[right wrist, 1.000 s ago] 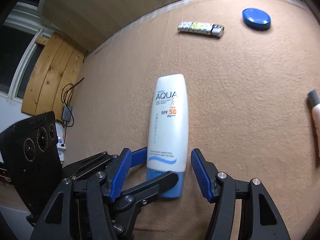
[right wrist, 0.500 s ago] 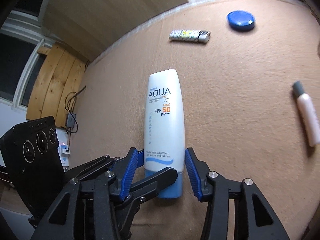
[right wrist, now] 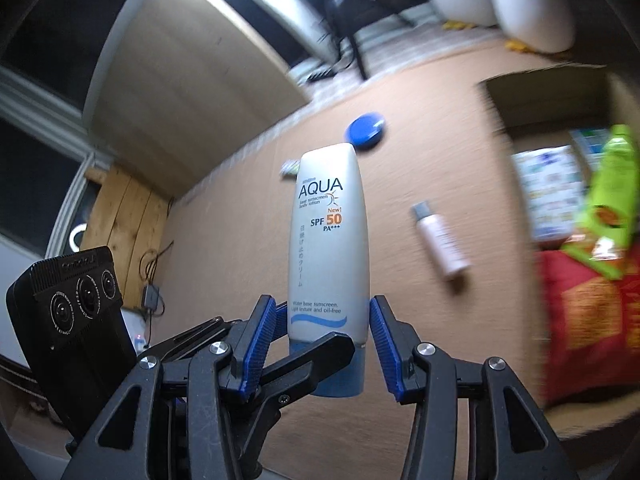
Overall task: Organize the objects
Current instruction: 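Carry the sunscreen bottle with the right tool and release it into the box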
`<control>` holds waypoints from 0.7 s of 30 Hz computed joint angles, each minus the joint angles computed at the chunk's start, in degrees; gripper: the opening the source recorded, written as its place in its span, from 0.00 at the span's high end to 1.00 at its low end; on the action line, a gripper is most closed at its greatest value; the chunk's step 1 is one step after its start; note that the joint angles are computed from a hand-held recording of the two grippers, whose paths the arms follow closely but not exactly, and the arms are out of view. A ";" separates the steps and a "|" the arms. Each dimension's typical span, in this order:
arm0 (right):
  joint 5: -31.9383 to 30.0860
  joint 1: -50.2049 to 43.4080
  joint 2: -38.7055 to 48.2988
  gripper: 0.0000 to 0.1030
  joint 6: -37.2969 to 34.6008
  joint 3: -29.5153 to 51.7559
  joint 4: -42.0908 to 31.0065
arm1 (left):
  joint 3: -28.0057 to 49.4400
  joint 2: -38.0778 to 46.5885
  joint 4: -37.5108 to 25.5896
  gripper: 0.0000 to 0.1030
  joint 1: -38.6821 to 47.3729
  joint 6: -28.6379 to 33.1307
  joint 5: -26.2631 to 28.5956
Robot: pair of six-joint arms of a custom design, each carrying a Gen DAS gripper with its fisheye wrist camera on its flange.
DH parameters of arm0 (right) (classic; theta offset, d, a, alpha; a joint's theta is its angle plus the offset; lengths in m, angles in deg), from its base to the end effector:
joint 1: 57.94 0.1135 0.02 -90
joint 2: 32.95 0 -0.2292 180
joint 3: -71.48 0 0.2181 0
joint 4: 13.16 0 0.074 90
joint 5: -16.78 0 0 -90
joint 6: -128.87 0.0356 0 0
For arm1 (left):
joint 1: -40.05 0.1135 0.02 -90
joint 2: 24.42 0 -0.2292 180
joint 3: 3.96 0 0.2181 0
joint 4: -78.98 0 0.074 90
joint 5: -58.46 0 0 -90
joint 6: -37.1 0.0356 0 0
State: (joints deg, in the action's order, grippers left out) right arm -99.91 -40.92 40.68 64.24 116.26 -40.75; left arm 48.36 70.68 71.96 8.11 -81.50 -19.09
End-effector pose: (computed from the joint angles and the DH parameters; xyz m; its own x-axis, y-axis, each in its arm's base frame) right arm 0.1913 0.0753 0.1400 -0.9337 0.1145 -0.3391 -0.1094 0.8108 0.5751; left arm 0.2256 -0.1497 0.1106 -0.8729 -0.0067 -0.4879 0.2470 0.8563 -0.4535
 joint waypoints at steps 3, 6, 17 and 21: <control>-1.48 -6.55 -3.70 0.56 -4.33 -0.67 -4.56 | 6.44 4.90 -0.60 0.54 -4.17 -1.07 -0.70; -4.43 -15.89 -5.87 0.56 -11.50 -0.47 -10.20 | 13.10 9.86 -1.92 0.54 -7.43 -1.67 -1.25; -9.96 -38.60 -0.21 0.57 -30.09 4.29 -19.18 | 34.37 24.39 -8.38 0.54 -13.58 -1.29 -2.35; -10.04 -41.07 0.24 0.56 -32.03 5.82 -20.46 | 38.76 26.75 -10.97 0.33 -14.20 -1.37 -3.36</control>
State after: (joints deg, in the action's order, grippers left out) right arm -109.95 -81.99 40.91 32.21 122.08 -61.20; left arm 87.11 97.43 60.99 -6.09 -82.87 -22.45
